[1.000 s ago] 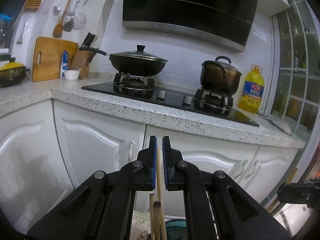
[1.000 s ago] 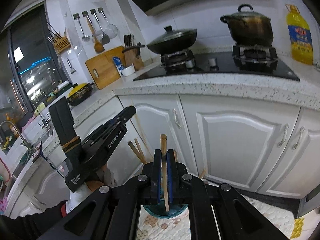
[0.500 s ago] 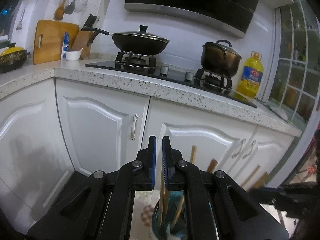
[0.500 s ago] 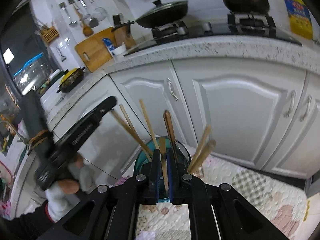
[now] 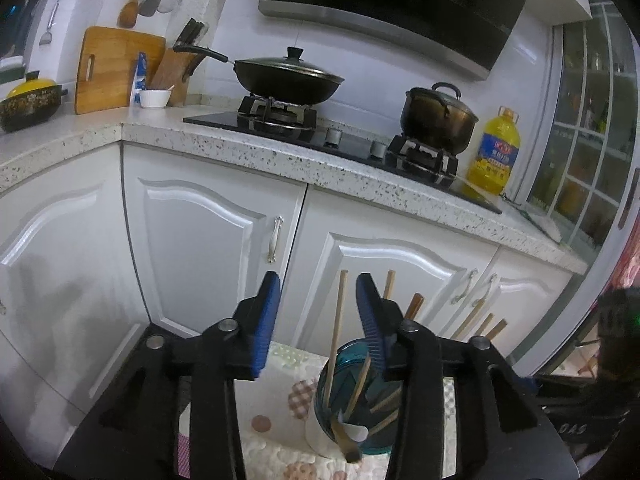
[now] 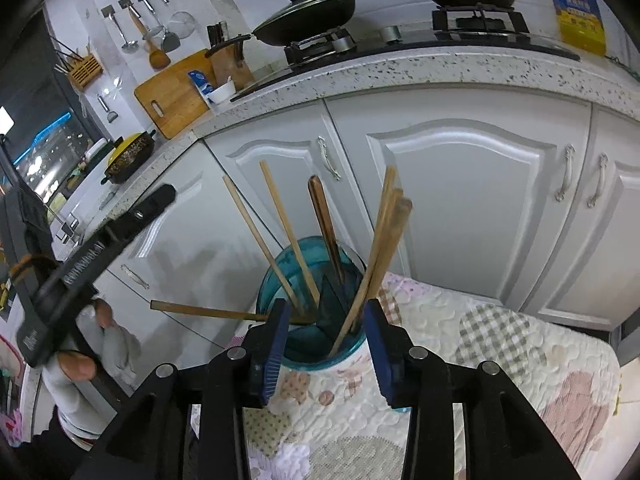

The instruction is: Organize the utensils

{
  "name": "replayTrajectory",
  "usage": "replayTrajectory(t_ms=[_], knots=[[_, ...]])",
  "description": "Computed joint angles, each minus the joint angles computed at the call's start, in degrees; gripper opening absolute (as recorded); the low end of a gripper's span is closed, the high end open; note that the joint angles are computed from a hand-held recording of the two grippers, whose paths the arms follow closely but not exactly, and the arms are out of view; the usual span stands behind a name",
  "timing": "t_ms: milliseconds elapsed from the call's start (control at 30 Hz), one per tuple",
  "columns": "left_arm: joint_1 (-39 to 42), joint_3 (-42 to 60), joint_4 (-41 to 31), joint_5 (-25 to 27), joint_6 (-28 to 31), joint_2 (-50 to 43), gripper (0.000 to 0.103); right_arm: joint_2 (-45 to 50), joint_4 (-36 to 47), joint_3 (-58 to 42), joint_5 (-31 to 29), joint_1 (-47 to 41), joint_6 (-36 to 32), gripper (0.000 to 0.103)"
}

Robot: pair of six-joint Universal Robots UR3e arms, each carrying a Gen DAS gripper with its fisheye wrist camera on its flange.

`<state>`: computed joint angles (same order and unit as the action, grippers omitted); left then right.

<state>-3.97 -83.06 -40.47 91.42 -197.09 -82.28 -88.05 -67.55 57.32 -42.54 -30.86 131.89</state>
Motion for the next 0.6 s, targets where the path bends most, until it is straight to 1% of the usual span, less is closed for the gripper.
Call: replayTrajectory(t_ms=[267, 533, 600], knots=[[-2.6, 2.9, -9.9, 2.4, -0.1, 3.6, 0.041, -8.8, -5.4, 10.9, 0.1, -1.8, 0.6, 0.04], [-11.9, 3.0, -14.3, 11.2, -2.1, 5.0, 0.043, -16.6, -7.2, 16.2, 2.0, -4.2, 1.6, 0.043], [-13.4, 2.9, -15.4, 12.0, -3.0, 4.9, 0.043, -17.9, -7.5, 16.8, 2.0, -4.6, 1.6, 0.044]])
